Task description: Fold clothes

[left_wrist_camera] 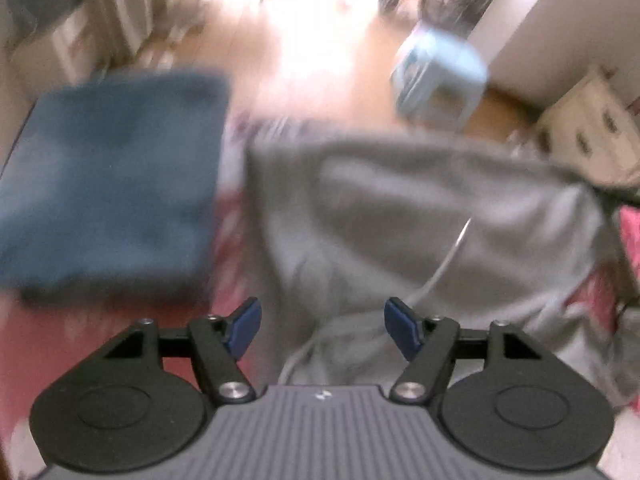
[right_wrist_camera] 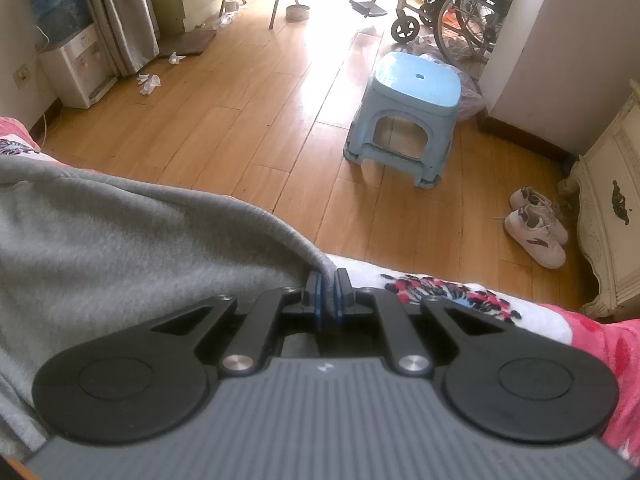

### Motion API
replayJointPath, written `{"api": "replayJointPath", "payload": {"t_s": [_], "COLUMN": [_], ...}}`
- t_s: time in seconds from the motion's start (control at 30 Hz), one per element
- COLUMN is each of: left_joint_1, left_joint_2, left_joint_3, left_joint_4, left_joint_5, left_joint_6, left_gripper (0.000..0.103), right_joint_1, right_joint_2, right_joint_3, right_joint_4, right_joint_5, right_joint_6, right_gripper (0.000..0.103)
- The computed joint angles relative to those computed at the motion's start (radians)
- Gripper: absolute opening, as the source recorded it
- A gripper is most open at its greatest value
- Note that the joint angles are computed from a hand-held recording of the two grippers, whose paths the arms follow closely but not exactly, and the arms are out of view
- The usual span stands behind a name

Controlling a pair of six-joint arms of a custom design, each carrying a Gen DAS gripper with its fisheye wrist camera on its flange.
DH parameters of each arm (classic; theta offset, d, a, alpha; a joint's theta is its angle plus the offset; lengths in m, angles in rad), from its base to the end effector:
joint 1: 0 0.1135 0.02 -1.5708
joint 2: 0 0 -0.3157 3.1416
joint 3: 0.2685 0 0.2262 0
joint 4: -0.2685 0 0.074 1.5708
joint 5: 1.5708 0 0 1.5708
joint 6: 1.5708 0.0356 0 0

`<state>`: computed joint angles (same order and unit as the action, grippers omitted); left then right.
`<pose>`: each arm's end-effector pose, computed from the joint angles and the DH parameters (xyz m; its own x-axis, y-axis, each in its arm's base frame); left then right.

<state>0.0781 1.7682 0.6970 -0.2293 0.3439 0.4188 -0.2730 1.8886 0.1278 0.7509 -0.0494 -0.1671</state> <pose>0.2679 0.0089 0.1568 -0.8711 0.3159 -0.3761 0.4056 0.8944 -0.1883 0.1879 -0.0508 0.0951 -0.8446 0.0640 -0.5315 0.1050 0.9934 -0.0472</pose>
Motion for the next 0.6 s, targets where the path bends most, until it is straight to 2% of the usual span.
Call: {"api": "replayJointPath", "payload": {"t_s": [0.1, 0.17, 0.27, 0.4, 0.47, 0.53, 0.6], "left_joint_1": [-0.057, -0.094, -0.143, -0.173, -0.169, -0.163, -0.156], "left_joint_2": [0.067, 0.148, 0.244, 0.318, 0.331, 0.333, 0.335], "left_joint_3": [-0.012, 0.025, 0.088, 0.11, 0.096, 0.082, 0.057], "left_joint_4": [0.225, 0.315, 0.358, 0.403, 0.441, 0.469, 0.514], "left_joint_5": [-0.051, -0.121, -0.194, -0.218, -0.195, -0.188, -0.187], "left_joint_6": [-0.14, -0.226, -0.286, -0.306, -0.312, -0.307, -0.293], "left_gripper": [0.072, 0.072, 0.07, 0.068, 0.057, 0.056, 0.051], "right_joint_1": [-0.006, -0.009, -0.017, -0.026, -0.032, -0.035, -0.046], "right_joint_2": [-0.019, -0.025, -0.027, -0.025, -0.017, -0.014, -0.015], "right_joint_3": [-0.006, -0.009, -0.01, -0.012, -0.015, -0.025, -0.035], "right_joint_4": [-0.011, -0.013, -0.014, -0.009, 0.002, 0.019, 0.035], "right_joint_5": [-0.005, -0.009, -0.017, -0.028, -0.034, -0.04, -0.052], "right_joint_6": [-0.005, -0.005, -0.01, -0.014, -0.017, -0.017, -0.023], "right_gripper": [0.005, 0.005, 0.005, 0.005, 0.005, 0.005, 0.005]}}
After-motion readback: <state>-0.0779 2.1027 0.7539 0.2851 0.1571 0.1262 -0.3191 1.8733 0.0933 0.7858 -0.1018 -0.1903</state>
